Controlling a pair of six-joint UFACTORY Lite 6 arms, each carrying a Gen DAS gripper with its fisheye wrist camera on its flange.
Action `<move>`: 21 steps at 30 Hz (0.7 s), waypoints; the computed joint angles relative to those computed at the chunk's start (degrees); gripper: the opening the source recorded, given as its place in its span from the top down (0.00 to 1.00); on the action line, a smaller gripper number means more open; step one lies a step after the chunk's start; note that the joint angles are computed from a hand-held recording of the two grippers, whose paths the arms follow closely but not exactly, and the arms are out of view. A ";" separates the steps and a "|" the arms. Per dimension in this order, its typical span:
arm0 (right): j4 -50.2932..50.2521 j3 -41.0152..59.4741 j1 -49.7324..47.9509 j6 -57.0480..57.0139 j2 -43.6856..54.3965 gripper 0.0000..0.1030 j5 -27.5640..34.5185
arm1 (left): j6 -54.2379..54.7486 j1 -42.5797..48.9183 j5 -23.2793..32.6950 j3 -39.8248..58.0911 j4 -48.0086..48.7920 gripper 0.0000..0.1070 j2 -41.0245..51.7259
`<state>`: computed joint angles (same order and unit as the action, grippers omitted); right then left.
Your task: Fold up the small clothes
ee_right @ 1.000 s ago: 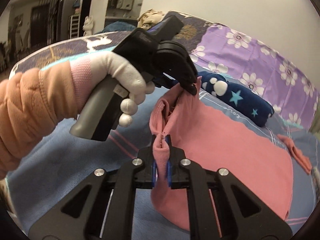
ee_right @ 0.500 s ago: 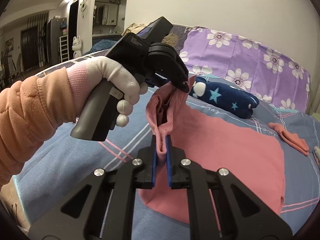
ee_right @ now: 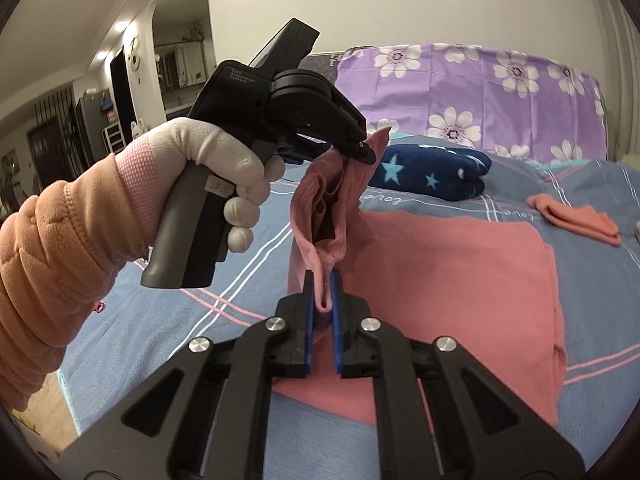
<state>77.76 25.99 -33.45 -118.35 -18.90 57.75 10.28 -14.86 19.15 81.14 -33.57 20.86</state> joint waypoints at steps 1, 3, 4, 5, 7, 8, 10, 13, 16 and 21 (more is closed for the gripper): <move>-0.81 1.07 -1.82 -0.17 1.60 0.93 1.26 | -2.49 -1.02 -0.03 1.19 2.19 0.91 0.89; -1.53 2.78 -4.09 -0.46 4.21 0.93 2.60 | -7.31 -2.75 -0.06 3.19 6.41 0.91 2.44; -1.90 3.42 -5.15 -0.61 5.26 0.93 3.22 | -10.07 -3.69 0.13 4.51 8.83 0.91 3.46; -2.41 4.50 -6.40 -0.61 6.90 0.93 3.99 | -12.44 -4.46 0.29 5.50 10.84 0.91 4.16; -2.73 5.75 -7.91 -0.77 9.13 0.93 4.74 | -17.26 -6.13 1.02 8.37 15.16 0.91 6.24; -2.93 6.56 -9.08 -0.94 10.49 0.93 5.21 | -19.07 -6.78 1.45 9.78 16.80 0.91 7.23; -3.23 7.98 -10.81 -1.23 12.87 0.93 5.87 | -23.48 -8.42 2.63 13.48 20.79 0.91 9.85; -3.75 11.50 -13.53 -0.95 17.83 0.93 6.69 | -28.20 -10.49 4.80 19.46 24.95 0.91 14.12; -4.13 14.59 -15.58 -0.63 22.13 0.93 7.09 | -31.32 -12.51 7.53 26.80 27.85 0.91 19.39; -5.16 20.30 -18.66 0.70 29.59 0.93 7.58 | -35.66 -15.55 14.69 43.19 32.66 0.91 30.58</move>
<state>72.60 46.29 -52.11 -117.65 10.70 65.34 -25.39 -30.41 33.83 124.33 -0.91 51.44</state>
